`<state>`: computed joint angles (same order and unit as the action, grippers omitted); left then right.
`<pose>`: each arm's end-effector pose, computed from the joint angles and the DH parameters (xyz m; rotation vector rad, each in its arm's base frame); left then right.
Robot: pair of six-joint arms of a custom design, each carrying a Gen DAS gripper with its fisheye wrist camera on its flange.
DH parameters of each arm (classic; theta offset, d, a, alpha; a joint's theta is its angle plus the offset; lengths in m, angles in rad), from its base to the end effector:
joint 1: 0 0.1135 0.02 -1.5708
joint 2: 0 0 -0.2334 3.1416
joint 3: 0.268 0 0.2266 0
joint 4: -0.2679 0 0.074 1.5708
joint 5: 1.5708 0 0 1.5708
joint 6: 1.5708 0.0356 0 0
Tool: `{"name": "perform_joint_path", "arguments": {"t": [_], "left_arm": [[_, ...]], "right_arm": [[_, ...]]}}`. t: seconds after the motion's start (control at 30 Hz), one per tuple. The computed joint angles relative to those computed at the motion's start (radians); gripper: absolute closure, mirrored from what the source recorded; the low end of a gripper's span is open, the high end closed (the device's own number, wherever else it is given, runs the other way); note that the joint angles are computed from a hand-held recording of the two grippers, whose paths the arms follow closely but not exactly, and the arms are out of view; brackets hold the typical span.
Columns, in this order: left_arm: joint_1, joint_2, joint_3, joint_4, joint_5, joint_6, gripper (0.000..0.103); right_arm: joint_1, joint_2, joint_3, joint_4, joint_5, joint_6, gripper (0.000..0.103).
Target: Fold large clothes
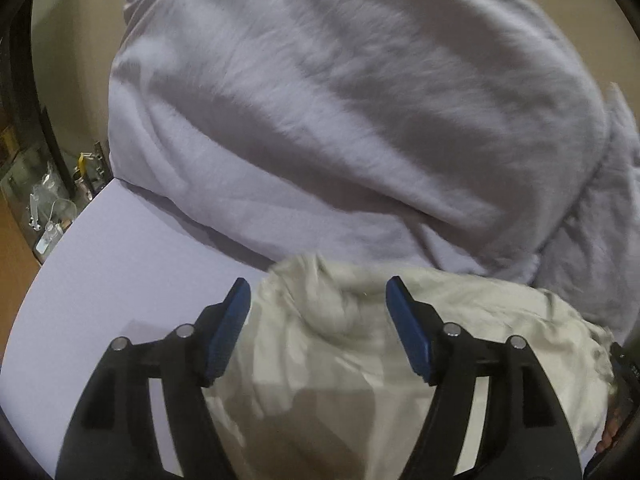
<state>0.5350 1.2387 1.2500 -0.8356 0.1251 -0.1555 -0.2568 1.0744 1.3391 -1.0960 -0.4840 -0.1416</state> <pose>0.2053 0.1165 0.3164 -0.7524 2.2651 0.0295 0.1736 -0.0285 0.3559 -0.0874 2.3116 0.3805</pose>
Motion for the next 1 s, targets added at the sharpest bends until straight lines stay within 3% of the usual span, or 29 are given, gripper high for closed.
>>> {"name": "perform_joint_path", "arguments": {"t": [0.13,0.2,0.3,0.43,0.53,0.73,1.0], "left_arm": [[-0.071,-0.125,-0.065,-0.043,0.013,-0.034,0.029],[-0.125,-0.154,-0.083,-0.050,-0.001,-0.063,0.029],[-0.273,-0.198,-0.136,-0.026,-0.084,-0.130,0.029],[-0.449,-0.198,-0.199,0.026,-0.216,-0.208,0.028],[-0.518,-0.174,-0.240,0.077,-0.306,-0.226,0.027],[-0.533,-0.119,-0.299,0.179,-0.391,-0.228,0.027],[-0.472,-0.026,-0.292,0.261,-0.390,-0.196,0.025]], "right_arm": [[0.009,-0.101,-0.040,-0.090,-0.049,-0.030,0.027],[0.089,-0.152,-0.063,-0.088,-0.012,0.007,0.027],[0.277,-0.242,-0.100,-0.056,0.117,0.084,0.027],[0.631,-0.296,-0.154,0.020,0.417,0.210,0.026],[0.756,-0.298,-0.215,0.069,0.549,0.228,0.026],[0.809,-0.263,-0.335,0.230,0.647,0.224,0.026],[0.814,-0.131,-0.380,0.428,0.655,0.221,0.026]]}}
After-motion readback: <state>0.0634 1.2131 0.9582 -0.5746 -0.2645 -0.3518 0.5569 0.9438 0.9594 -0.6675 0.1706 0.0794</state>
